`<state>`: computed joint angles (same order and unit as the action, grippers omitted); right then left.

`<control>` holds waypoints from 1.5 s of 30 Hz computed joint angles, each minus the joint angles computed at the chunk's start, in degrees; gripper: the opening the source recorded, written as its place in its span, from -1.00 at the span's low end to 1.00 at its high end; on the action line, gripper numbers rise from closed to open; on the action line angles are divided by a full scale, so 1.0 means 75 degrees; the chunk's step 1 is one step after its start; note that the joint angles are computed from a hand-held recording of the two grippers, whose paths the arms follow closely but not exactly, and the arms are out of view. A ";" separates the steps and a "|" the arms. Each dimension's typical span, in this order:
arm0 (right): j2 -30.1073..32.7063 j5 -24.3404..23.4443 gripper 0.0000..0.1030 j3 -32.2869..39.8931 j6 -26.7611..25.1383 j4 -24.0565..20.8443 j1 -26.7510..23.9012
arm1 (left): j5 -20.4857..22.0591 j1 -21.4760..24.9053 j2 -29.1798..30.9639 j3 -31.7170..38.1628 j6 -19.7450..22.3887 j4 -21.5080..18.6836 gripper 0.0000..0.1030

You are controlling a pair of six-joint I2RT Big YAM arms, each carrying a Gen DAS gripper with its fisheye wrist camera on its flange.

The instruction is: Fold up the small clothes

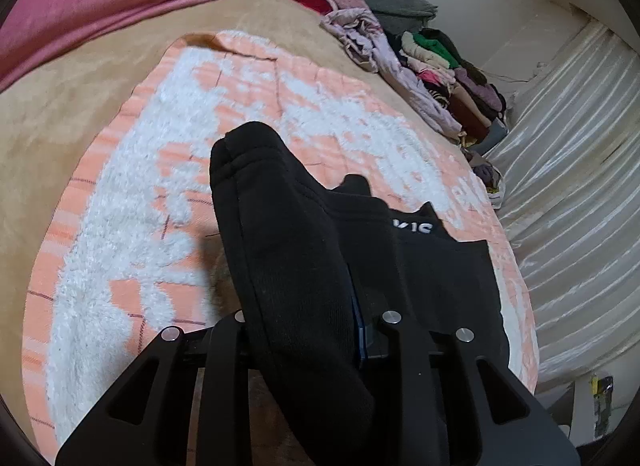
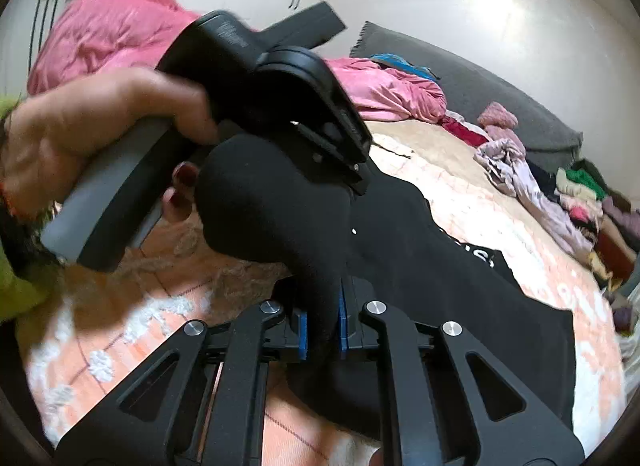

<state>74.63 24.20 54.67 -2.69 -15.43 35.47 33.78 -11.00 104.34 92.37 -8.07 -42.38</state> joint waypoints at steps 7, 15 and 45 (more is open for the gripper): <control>-0.0482 0.0217 -0.91 -0.0347 0.0312 0.0236 0.0001 | -0.0096 -0.0146 -0.0533 -0.0553 -0.0159 0.0576 -0.53; -0.0883 0.0222 -0.92 -0.0608 0.0482 0.0216 -0.0162 | -0.0185 -0.0369 -0.0981 -0.1066 -0.0811 0.0945 -0.54; -0.2753 -0.0526 -0.93 -0.1609 0.1280 -0.0149 -0.1743 | -0.1618 -0.2188 -0.0648 0.0682 -0.1223 -0.0372 -0.54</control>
<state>53.98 20.26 42.61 6.91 -16.55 22.40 21.65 -27.41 99.48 97.48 -17.24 -45.17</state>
